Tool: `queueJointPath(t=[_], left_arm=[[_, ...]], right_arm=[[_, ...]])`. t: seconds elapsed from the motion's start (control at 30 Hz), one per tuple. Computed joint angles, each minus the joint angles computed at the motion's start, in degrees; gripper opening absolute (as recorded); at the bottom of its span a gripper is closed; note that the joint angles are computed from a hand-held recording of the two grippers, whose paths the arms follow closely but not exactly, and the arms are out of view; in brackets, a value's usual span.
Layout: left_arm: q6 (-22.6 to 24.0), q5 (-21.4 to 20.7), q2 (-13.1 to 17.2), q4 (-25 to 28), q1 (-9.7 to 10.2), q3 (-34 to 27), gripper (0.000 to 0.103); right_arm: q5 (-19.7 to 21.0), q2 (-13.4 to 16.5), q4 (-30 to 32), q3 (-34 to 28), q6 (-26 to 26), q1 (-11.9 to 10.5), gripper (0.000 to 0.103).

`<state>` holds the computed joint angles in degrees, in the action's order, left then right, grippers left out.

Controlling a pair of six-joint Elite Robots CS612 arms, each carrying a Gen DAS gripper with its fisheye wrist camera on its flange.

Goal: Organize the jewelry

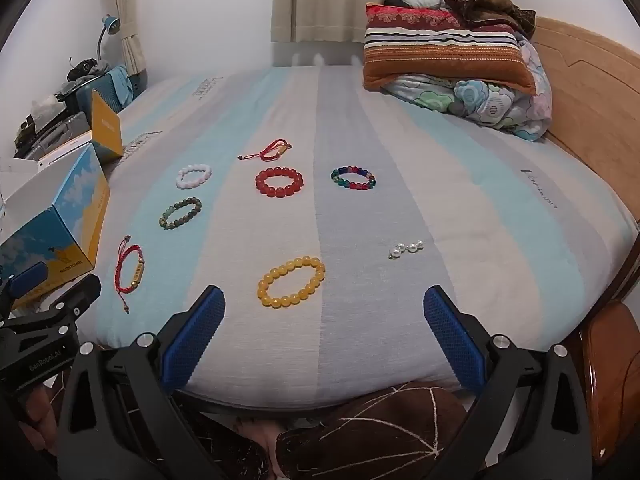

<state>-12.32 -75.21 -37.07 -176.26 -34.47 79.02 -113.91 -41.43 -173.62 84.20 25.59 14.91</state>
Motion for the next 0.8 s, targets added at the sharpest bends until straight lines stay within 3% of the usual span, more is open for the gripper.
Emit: queueJointPath(t=[0.8], left_arm=[[-0.50,-2.37,-0.14,1.62,0.38,-0.33,0.097]], right_arm=[[-0.02,-0.04,1.76,-0.33,-0.34,0.04,0.096]])
